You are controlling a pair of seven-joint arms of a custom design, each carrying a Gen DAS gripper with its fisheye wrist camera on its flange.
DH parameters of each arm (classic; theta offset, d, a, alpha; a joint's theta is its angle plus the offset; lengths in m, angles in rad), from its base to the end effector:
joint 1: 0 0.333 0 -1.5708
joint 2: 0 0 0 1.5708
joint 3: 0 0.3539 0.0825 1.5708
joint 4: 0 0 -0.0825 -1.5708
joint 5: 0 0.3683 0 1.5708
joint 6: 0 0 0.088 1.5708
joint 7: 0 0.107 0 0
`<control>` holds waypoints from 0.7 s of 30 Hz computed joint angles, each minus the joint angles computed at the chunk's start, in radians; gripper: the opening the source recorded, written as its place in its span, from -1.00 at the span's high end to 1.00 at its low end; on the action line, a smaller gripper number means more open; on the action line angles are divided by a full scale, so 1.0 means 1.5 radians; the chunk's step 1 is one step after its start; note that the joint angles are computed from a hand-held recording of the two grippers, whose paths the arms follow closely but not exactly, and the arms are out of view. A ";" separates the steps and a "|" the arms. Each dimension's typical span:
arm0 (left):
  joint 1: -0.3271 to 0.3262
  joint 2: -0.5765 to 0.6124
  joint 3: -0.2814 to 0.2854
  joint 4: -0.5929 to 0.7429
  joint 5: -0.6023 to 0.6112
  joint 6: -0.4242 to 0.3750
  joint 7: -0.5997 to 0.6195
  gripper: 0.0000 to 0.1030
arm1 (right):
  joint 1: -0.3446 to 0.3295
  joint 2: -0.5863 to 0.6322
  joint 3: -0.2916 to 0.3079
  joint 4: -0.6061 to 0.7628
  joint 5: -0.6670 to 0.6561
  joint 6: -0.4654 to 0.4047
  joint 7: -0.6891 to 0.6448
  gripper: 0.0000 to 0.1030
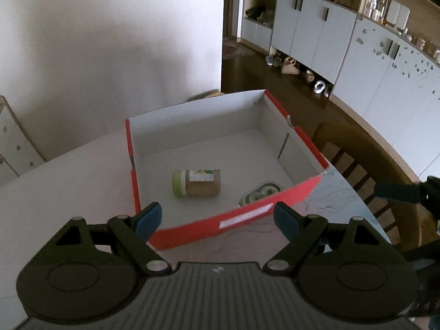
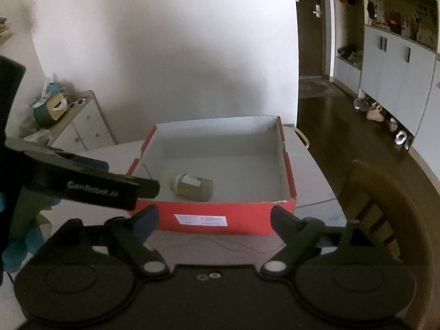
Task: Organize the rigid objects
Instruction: 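Withdraw both open tools from the red box back to the table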
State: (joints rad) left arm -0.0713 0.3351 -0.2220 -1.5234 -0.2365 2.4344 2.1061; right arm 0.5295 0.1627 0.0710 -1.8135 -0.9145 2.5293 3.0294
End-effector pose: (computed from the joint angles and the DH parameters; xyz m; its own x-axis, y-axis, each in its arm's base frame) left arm 0.6783 -0.1782 0.5777 -0.6108 -0.7917 -0.0097 -0.6331 0.4957 -0.5946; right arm 0.5243 0.3654 0.5512 -0.1648 -0.9736 -0.1577 -0.6291 0.2269 -0.7434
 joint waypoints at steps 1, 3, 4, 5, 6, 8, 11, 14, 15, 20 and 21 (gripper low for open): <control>0.003 -0.015 -0.002 -0.022 -0.006 0.012 0.005 -0.73 | 0.001 -0.006 0.000 -0.008 -0.006 0.006 0.005 -0.78; 0.007 -0.040 -0.003 -0.059 -0.020 0.032 0.011 -0.73 | 0.001 -0.016 0.002 -0.023 -0.021 0.018 0.019 -0.86; 0.011 -0.053 -0.005 -0.076 -0.032 0.038 0.018 -0.73 | 0.001 -0.024 0.004 -0.032 -0.029 0.023 0.025 -0.87; 0.013 -0.063 -0.006 -0.090 -0.044 0.044 0.024 -0.73 | 0.001 -0.030 0.006 -0.037 -0.033 0.026 0.028 -0.88; 0.015 -0.075 -0.006 -0.107 -0.055 0.052 0.030 -0.73 | -0.001 -0.037 0.009 -0.046 -0.040 0.031 0.033 -0.89; 0.015 -0.100 -0.004 -0.141 -0.073 0.074 0.040 -0.73 | -0.002 -0.049 0.016 -0.059 -0.050 0.035 0.047 -0.90; 0.016 -0.133 -0.001 -0.186 -0.113 0.098 0.066 -0.73 | -0.007 -0.067 0.027 -0.078 -0.070 0.044 0.066 -0.93; 0.013 -0.164 0.005 -0.223 -0.156 0.112 0.090 -0.74 | -0.009 -0.082 0.040 -0.093 -0.095 0.042 0.077 -0.93; 0.011 -0.175 0.007 -0.237 -0.174 0.117 0.104 -0.76 | -0.009 -0.088 0.045 -0.098 -0.105 0.040 0.081 -0.93; -0.003 -0.223 0.025 -0.293 -0.252 0.132 0.169 -0.79 | -0.014 -0.114 0.064 -0.127 -0.145 0.048 0.109 -0.96; -0.006 -0.231 0.030 -0.302 -0.266 0.130 0.178 -0.79 | -0.016 -0.118 0.067 -0.132 -0.151 0.050 0.114 -0.98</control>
